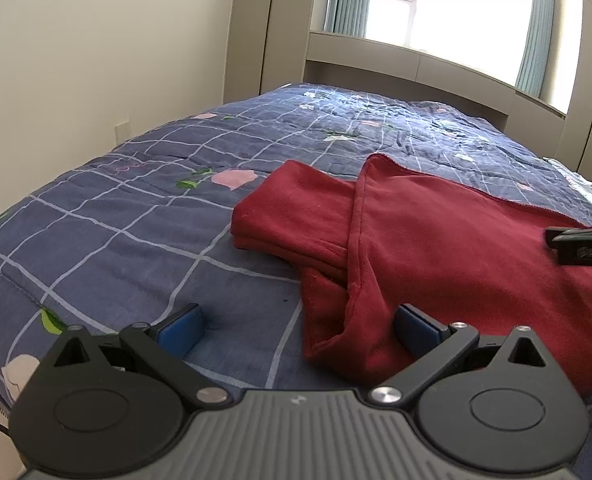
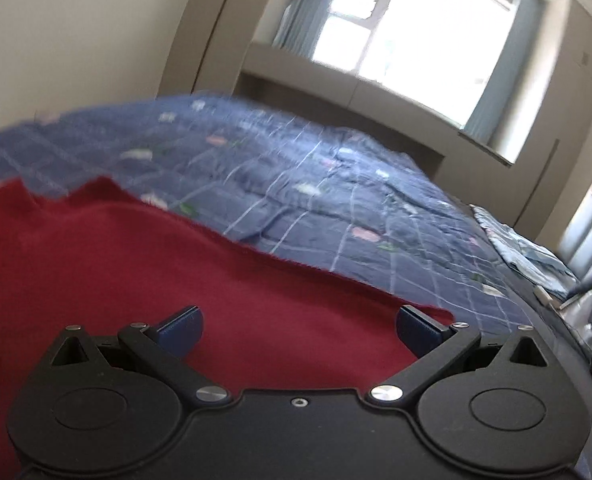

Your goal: Fold small clothes

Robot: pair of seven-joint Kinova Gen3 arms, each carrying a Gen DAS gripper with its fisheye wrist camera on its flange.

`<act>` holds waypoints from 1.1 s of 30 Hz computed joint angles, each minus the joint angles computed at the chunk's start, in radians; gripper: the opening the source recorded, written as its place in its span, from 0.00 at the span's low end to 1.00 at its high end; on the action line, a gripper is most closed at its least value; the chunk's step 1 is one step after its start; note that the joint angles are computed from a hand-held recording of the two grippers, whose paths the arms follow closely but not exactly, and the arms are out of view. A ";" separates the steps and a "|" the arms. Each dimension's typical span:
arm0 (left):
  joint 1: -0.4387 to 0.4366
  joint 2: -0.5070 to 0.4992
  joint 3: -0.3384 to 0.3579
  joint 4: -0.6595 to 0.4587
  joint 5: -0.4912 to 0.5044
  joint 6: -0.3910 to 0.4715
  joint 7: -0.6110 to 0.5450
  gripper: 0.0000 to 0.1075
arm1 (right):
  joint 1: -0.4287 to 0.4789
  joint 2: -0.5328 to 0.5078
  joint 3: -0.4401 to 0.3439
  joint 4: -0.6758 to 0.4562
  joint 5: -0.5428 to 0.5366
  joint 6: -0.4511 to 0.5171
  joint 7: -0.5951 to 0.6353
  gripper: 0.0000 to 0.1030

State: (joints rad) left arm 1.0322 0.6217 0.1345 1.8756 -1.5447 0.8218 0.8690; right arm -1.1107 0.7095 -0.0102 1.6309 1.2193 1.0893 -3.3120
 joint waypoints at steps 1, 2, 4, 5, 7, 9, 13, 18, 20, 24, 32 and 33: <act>0.000 0.000 -0.001 0.001 -0.004 0.000 0.003 0.96 | 0.002 0.010 0.008 0.002 -0.013 -0.035 0.011 0.99; -0.001 0.001 0.000 0.000 -0.004 0.000 0.002 0.96 | -0.015 0.024 0.035 0.003 -0.024 -0.054 0.006 0.99; 0.000 0.004 0.000 -0.003 -0.001 0.003 -0.003 0.96 | -0.081 0.036 0.098 0.030 -0.008 -0.052 -0.053 1.00; 0.001 0.005 0.000 -0.005 0.001 0.005 -0.006 0.96 | -0.093 0.039 0.106 0.046 0.016 -0.056 -0.094 1.00; 0.003 0.007 -0.002 -0.005 0.000 0.007 -0.006 0.96 | -0.076 0.046 0.067 0.051 0.052 -0.024 -0.126 1.00; 0.003 0.009 -0.003 -0.005 -0.001 0.009 -0.005 0.96 | -0.041 0.050 0.002 0.045 0.078 0.028 -0.125 1.00; 0.003 0.008 -0.002 0.002 -0.013 0.010 0.007 0.96 | -0.013 0.036 -0.081 0.051 0.084 0.085 -0.137 0.99; 0.003 0.010 0.003 0.006 -0.022 0.019 0.021 0.96 | -0.096 -0.026 -0.035 0.170 0.088 0.008 -0.336 1.00; 0.003 0.011 0.004 0.007 -0.025 0.022 0.027 0.96 | -0.167 -0.053 0.029 0.216 0.061 -0.045 -0.417 1.00; 0.007 0.015 0.007 0.010 -0.035 0.035 0.039 0.96 | -0.150 -0.080 -0.050 0.295 0.133 -0.044 -0.560 1.00; 0.018 0.028 0.015 0.011 -0.044 0.069 0.055 0.96 | -0.123 -0.033 -0.146 0.264 0.151 0.078 -0.568 1.00; 0.023 0.032 0.015 0.006 -0.040 0.078 0.051 0.96 | -0.123 -0.034 -0.147 0.267 0.155 0.078 -0.575 1.00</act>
State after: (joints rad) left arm 1.0548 0.6539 0.1496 1.8819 -1.5848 0.8993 0.9205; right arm -1.2334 0.6758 -0.1574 1.8984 1.3743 1.1675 -3.8870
